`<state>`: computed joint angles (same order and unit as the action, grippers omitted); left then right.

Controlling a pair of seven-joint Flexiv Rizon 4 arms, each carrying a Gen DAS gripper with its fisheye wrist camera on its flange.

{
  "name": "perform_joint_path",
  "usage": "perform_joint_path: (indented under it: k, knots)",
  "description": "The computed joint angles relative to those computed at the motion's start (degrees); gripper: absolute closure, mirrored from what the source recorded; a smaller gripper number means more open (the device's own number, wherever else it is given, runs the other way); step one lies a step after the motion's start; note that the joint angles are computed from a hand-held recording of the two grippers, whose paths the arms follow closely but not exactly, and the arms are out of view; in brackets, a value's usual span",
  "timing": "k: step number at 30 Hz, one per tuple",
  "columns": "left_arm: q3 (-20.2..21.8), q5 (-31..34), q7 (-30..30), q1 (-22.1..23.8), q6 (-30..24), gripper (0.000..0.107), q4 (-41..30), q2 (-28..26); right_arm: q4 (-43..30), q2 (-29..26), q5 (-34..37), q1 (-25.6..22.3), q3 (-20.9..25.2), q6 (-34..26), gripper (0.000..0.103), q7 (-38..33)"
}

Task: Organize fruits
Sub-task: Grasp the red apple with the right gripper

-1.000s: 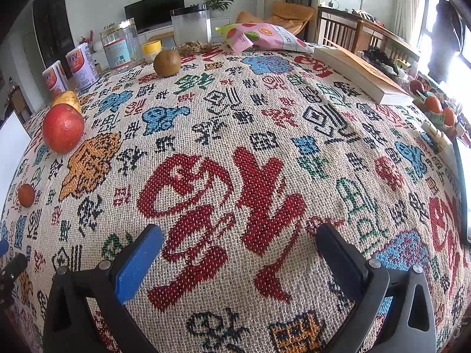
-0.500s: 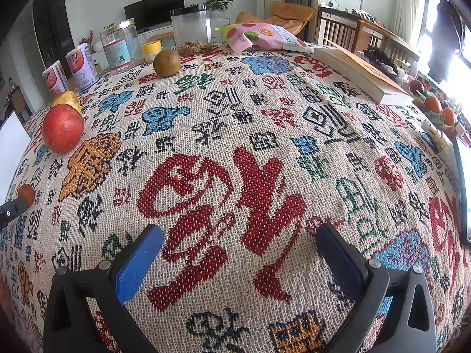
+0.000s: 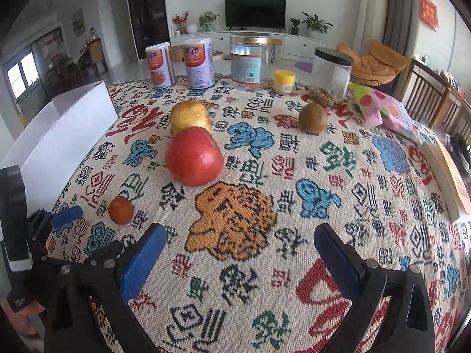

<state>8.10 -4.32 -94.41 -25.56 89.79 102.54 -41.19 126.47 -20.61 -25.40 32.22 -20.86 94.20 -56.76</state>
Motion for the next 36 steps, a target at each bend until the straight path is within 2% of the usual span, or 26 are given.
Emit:
perform_joint_path:
  k: [1, 2, 4, 5, 6, 7, 9, 10, 12, 14, 16, 17, 19, 21, 22, 26, 29, 30, 31, 32, 33, 35, 36]
  knots:
    - [-0.21, -0.07, 0.04, 0.17, -0.13, 0.007, -0.13, -0.05, -3.97, -1.94, 2.54, -0.24, 2.38, -2.73, 0.002, -3.33]
    - [-0.47, -0.14, 0.05, 0.40, -0.12, 0.007, -0.17, -0.09, -7.80, -4.24, 5.10, 1.00, 2.89, -5.57, 0.002, -6.57]
    - [-0.19, -0.10, -0.07, 0.17, -0.22, 0.007, -0.32, -0.17, -14.16, -9.24, 8.68, 6.49, -1.28, -10.89, 0.002, -11.01]
    - [-0.34, -0.11, -0.07, 0.30, -0.19, 0.007, -0.33, -0.19, -16.65, -11.57, 9.26, 8.29, -3.15, -13.54, 0.007, -11.61]
    - [-0.52, -0.13, -0.04, 0.46, -0.16, 0.007, -0.32, -0.19, -19.03, -13.33, 10.85, 8.48, -3.20, -16.22, 0.014, -12.70]
    - [-0.53, -0.14, -0.04, 0.47, -0.15, 0.007, -0.35, -0.21, -21.11, -14.15, 14.43, 7.18, -1.39, -18.70, 0.037, -15.10]
    - [-0.57, -0.14, -0.06, 0.49, -0.11, 0.007, -0.34, -0.22, -21.31, -13.00, 17.00, 1.50, 4.75, -18.20, 0.041, -13.85]
    - [-0.57, -0.14, -0.06, 0.49, -0.11, 0.007, -0.34, -0.22, -21.90, -11.94, 23.21, -1.96, 9.08, -18.88, 0.042, -16.82]
    - [-0.57, -0.14, -0.07, 0.49, -0.11, 0.007, -0.34, -0.22, -23.41, -8.59, 41.73, -9.82, 17.96, -22.79, 0.042, -26.83]
    - [-0.41, -0.13, -0.14, 0.35, -0.15, 0.007, -0.37, -0.24, -23.34, -4.18, 59.21, -17.82, 24.52, -28.55, 0.045, -36.98]
    - [-0.05, -0.14, -0.35, 0.10, -0.30, 0.007, -0.58, -0.35, -22.13, 0.23, 73.82, -25.82, 28.04, -37.04, 0.046, -45.14]
    - [0.16, -0.15, -0.52, -0.09, -0.40, 0.007, -0.68, -0.39, -21.28, 1.88, 78.91, -28.65, 28.13, -41.42, 0.046, -47.86]
    - [0.33, -0.04, -0.70, -0.24, -0.46, 0.007, -0.72, -0.39, -18.50, 4.54, 85.82, -30.13, 25.07, -46.74, 0.046, -51.83]
    - [0.28, 0.05, -0.75, -0.17, -0.47, 0.007, -0.73, -0.39, -15.06, 6.86, 87.27, -25.83, 19.24, -44.77, 0.046, -52.39]
    - [0.27, 0.09, -0.78, -0.16, -0.47, 0.007, -0.74, -0.39, -13.25, 8.00, 86.71, -21.84, 15.16, -42.19, 0.045, -51.50]
    - [0.25, 0.22, -0.92, -0.14, -0.47, 0.007, -0.72, -0.36, -10.20, 10.64, 89.57, -6.77, -2.55, -43.49, 0.045, -53.85]
    - [0.20, 0.28, -0.95, -0.10, -0.47, 0.007, -0.72, -0.36, -8.10, 12.57, 86.39, 5.23, -11.69, -40.04, 0.045, -54.71]
    - [0.14, 0.29, -0.93, -0.01, -0.45, 0.007, -0.72, -0.37, -7.30, 13.52, 86.60, 9.23, -14.50, -37.33, 0.037, -55.92]
    - [0.20, 0.31, -0.97, -0.09, -0.47, 0.007, -0.73, -0.36, -5.64, 14.96, 85.35, 13.23, -16.73, -32.94, 0.030, -55.88]
    - [0.20, 0.32, -0.98, -0.08, -0.47, 0.007, -0.73, -0.36, -3.32, 15.82, 82.21, 17.23, -18.55, -26.80, 0.012, -54.15]
    - [0.13, 0.34, -0.95, 0.01, -0.45, 0.007, -0.72, -0.37, 0.41, 16.64, 76.56, 21.23, -19.25, -18.13, 0.004, -49.33]
    - [0.19, 0.36, -1.00, -0.06, -0.47, 0.007, -0.75, -0.37, 9.74, 15.61, 62.22, 29.23, -22.65, -2.74, 0.002, -36.88]
    - [0.23, 0.38, -1.00, -0.07, -0.50, 0.007, -0.78, -0.40, 14.41, 14.43, 53.86, 33.23, -26.03, 1.97, 0.002, -30.76]
